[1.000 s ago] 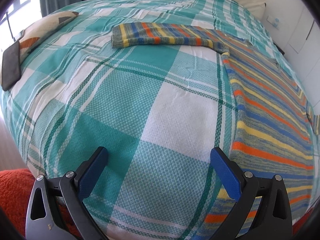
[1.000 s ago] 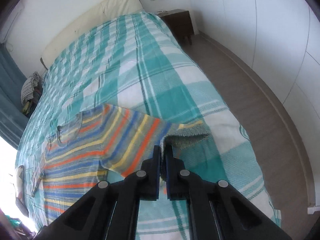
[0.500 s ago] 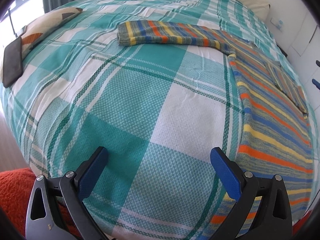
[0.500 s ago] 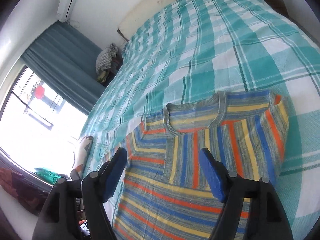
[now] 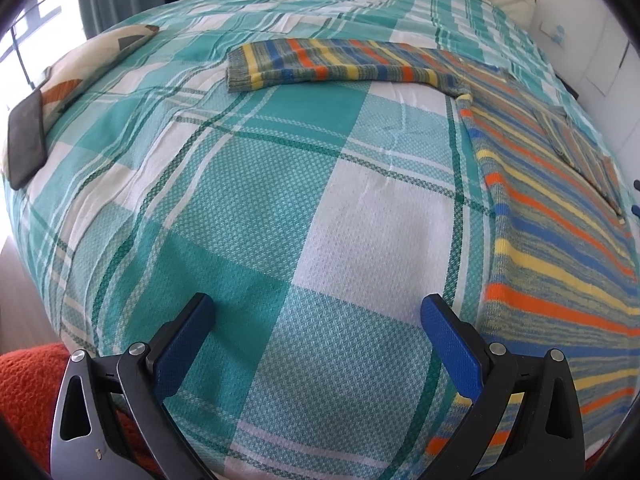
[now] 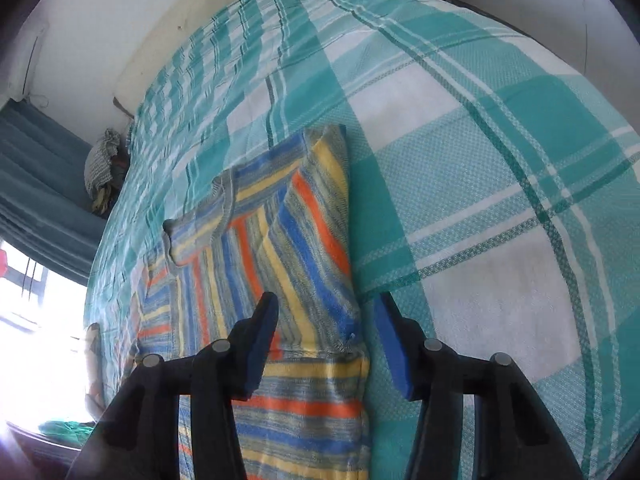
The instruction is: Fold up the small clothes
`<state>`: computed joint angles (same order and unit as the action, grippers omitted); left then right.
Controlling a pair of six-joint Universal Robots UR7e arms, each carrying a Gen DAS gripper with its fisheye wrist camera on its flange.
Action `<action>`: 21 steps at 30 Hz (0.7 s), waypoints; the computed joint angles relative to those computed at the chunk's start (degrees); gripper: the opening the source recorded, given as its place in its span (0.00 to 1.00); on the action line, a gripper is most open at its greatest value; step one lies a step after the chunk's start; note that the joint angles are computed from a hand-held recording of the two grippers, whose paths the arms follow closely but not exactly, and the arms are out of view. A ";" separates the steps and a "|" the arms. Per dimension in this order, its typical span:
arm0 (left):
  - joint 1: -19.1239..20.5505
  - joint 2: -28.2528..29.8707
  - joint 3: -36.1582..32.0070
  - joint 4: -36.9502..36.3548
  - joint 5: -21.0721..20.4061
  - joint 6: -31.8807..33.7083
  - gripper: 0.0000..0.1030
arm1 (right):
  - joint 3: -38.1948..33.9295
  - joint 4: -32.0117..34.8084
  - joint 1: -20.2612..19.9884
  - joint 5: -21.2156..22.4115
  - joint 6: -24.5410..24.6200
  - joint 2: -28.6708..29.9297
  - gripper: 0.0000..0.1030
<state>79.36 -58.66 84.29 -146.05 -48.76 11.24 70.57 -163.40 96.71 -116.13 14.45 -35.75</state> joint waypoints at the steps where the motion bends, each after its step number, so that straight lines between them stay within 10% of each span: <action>1: 0.00 0.04 0.00 -0.02 0.00 -0.04 0.99 | 1.64 -0.27 -0.08 3.87 -1.27 -1.16 0.53; 4: 0.00 0.20 0.11 -0.10 0.34 0.31 0.99 | 5.75 1.90 0.73 8.82 -5.89 -3.35 0.63; 8: -0.11 0.20 1.01 -1.54 1.04 2.50 1.00 | 11.81 0.04 3.53 -2.66 -10.76 -3.60 0.63; 21: -0.23 0.35 2.36 -4.41 2.10 4.12 1.00 | 39.88 -43.07 11.35 -19.86 -13.03 -6.69 0.73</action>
<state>79.13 -58.32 86.65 -150.46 -46.66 15.36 110.46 -206.47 108.05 -135.99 1.42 -42.44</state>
